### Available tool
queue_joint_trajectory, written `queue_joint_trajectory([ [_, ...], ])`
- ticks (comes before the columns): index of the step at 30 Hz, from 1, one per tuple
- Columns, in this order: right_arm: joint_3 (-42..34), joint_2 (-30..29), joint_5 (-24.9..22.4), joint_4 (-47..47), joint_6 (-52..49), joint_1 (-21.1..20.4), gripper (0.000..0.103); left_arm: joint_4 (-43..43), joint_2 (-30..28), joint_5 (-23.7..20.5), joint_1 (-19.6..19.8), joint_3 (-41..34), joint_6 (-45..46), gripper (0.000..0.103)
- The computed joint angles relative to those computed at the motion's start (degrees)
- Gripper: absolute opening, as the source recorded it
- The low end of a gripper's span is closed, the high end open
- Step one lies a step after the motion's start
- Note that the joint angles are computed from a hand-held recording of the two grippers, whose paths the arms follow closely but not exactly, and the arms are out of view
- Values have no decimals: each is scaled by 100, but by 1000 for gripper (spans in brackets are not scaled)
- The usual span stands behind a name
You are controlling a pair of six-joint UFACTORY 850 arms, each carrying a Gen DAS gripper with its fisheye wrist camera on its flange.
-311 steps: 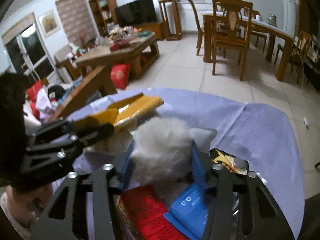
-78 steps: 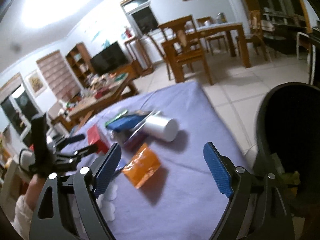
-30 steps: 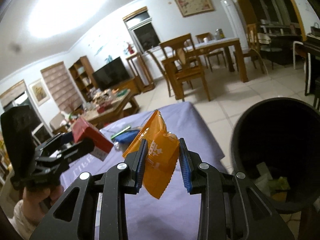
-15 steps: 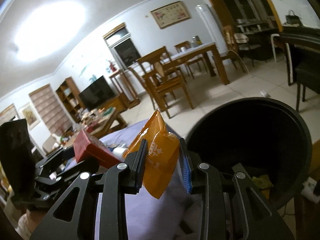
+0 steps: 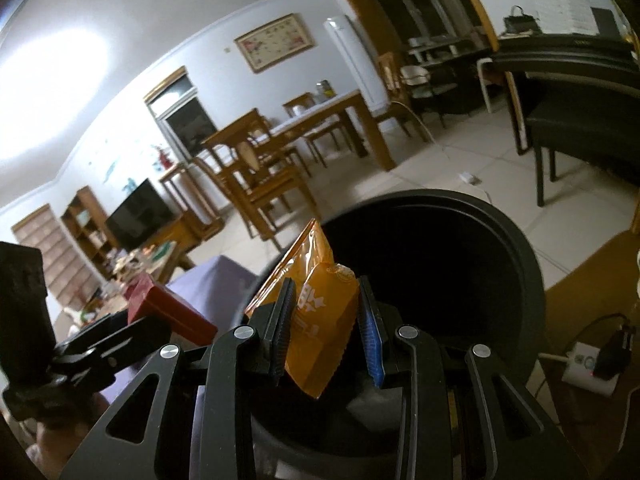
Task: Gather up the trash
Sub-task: 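Carry the red box and orange packet over the bin and release both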
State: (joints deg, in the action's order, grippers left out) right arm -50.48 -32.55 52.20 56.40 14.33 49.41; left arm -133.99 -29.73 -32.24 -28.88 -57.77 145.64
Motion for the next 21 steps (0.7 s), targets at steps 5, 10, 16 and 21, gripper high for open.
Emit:
queue_joint_trajectory([
  [5, 57, -129, 34, -106, 237, -155, 31, 205, -216, 199, -101, -266, -221, 88],
  [10, 70, -201, 4, -351, 425, -345, 39, 497, -316, 404, -195, -420, -306, 89],
  [16, 6, -246, 152, -55, 413, -245, 64, 127, -304, 787, -414, -403, 411, 89],
  [21, -40, -239, 201, 187, 321, -107, 69, 189, -244, 841, -413, -351, 433, 92],
])
